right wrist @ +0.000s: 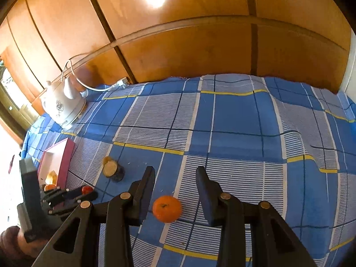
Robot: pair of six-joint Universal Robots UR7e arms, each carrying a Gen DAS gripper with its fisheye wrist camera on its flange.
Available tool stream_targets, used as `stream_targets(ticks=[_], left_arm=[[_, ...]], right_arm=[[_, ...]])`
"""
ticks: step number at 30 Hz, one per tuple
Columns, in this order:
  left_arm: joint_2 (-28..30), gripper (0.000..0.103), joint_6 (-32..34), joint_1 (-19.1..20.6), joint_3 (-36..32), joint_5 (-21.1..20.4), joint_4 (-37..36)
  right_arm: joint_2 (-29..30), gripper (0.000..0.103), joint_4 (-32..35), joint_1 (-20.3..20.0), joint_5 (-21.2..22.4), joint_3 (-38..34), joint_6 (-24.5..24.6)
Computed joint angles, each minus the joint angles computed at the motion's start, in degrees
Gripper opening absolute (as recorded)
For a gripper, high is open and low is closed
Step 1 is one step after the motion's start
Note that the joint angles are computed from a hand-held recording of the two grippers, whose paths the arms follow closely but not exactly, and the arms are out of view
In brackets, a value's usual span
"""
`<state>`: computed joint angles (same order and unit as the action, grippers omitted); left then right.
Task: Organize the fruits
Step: 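Grasp the red tomato with the left tool while the right tool holds the orange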
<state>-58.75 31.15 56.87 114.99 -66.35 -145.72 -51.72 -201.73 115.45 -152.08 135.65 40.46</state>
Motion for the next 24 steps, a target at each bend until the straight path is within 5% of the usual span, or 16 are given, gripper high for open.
stream_targets(ticks=[6, 10, 16, 22, 24], left_arm=[[-5.06, 0.025, 1.44, 0.21, 6.39, -2.79, -3.15], [-7.82, 0.026, 3.46, 0.8, 11.24, -5.24, -8.36], [-7.9, 0.026, 4.72, 1.77, 12.91, -6.78, -12.81], [-7.72, 0.026, 4.02, 2.04, 12.89, -7.1, -13.44], [-7.7, 0.026, 3.86, 2.12, 12.93, -7.21, -13.6]], right_arm=[[-0.49, 0.038, 0.31, -2.09, 5.83, 0.51, -1.09], [0.31, 0.055, 5.44, -2.74, 8.02, -1.16, -2.48], [1.59, 0.059, 13.27, -4.18, 9.62, -2.97, -2.23], [2.56, 0.058, 19.72, -5.07, 9.08, -4.23, -1.27], [2.93, 0.04, 21.48, -4.8, 7.82, -4.66, -1.05]])
